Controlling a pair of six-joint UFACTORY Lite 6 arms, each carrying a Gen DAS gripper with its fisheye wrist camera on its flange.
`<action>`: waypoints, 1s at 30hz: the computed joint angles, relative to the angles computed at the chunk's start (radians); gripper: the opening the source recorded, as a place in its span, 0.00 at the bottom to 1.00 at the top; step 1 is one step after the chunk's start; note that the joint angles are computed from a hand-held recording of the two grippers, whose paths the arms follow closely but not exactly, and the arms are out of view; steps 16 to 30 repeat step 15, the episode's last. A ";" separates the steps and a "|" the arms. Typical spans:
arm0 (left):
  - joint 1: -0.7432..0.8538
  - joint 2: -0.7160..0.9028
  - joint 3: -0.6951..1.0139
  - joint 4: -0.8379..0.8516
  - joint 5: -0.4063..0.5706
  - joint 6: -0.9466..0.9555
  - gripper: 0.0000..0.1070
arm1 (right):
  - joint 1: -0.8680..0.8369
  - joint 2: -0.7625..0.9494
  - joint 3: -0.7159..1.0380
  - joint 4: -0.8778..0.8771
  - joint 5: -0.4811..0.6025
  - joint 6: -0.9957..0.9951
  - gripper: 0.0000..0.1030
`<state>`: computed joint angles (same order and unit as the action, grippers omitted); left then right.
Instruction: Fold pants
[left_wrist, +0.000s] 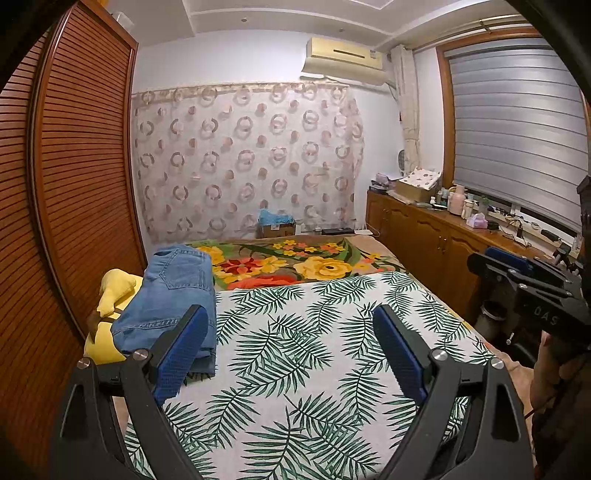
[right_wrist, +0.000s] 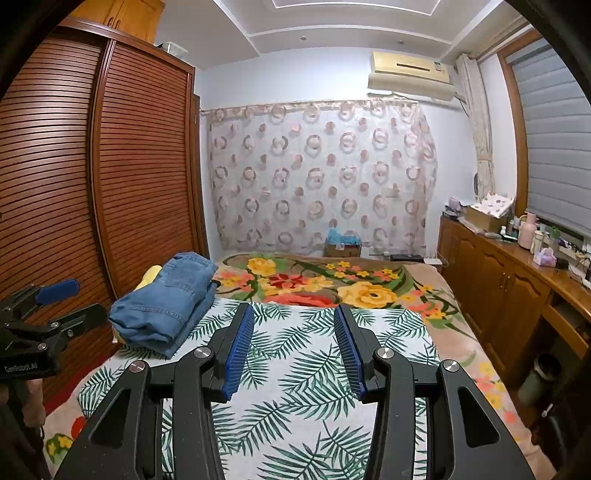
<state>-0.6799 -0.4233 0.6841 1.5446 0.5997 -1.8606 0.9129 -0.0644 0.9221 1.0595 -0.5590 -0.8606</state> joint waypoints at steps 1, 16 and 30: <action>-0.003 0.000 0.001 -0.001 0.002 0.000 0.85 | 0.000 0.001 0.001 0.001 0.000 -0.001 0.45; -0.002 -0.005 0.002 -0.007 0.002 0.010 0.85 | -0.012 -0.005 -0.013 -0.037 0.001 0.031 0.45; -0.002 -0.005 0.002 -0.007 0.002 0.010 0.85 | -0.012 -0.005 -0.013 -0.037 0.001 0.031 0.45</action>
